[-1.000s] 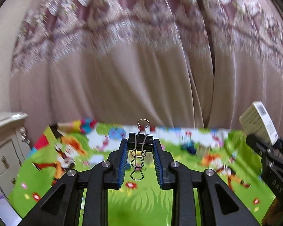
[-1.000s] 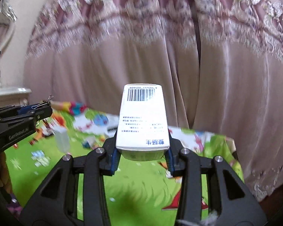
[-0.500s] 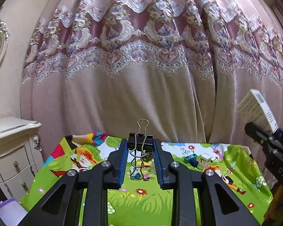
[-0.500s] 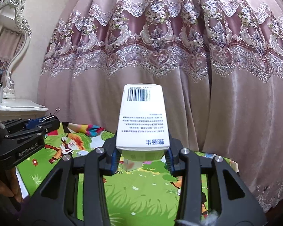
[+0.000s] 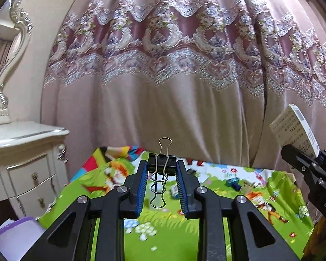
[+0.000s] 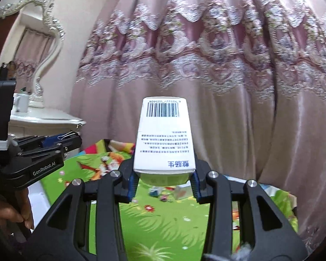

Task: Organize rigid objects
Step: 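Lift the binder clip and white box and carry them over the storage box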

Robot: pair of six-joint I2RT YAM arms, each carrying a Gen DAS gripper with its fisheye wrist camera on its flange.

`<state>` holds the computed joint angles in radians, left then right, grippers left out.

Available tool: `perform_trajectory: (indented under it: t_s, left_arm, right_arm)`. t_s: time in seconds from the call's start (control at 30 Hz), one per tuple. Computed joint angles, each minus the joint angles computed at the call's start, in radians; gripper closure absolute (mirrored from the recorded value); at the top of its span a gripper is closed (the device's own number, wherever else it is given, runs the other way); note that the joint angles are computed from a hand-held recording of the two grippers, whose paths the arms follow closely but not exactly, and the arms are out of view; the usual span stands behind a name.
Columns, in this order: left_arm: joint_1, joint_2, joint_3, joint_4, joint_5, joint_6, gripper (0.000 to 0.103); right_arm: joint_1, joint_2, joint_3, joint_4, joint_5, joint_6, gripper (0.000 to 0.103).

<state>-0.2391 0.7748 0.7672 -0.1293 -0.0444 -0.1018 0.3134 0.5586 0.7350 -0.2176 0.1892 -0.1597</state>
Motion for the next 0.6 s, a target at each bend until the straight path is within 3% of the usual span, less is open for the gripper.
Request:
perform_trajectory:
  t_s: [0.27, 0.37, 0.6]
  left_arm:
    - [0.378, -0.116, -0.027, -0.178, 0.252, 0.036, 0.076]
    - [0.622, -0.113, -0.024, -0.252, 0.431, 0.053, 0.076]
    - [1.093, 0.008, -0.019, -0.388, 0.673, 0.251, 0.076]
  right_arm:
    - [0.252, 0.152, 0.034, -0.027, 0.013, 0.030, 0.060]
    - [0.348, 0.229, 0.045, -0.024, 0.006, 0.027, 0.060]
    - [0.485, 0.399, 0.073, -0.015, -0.044, 0.002, 0.059]
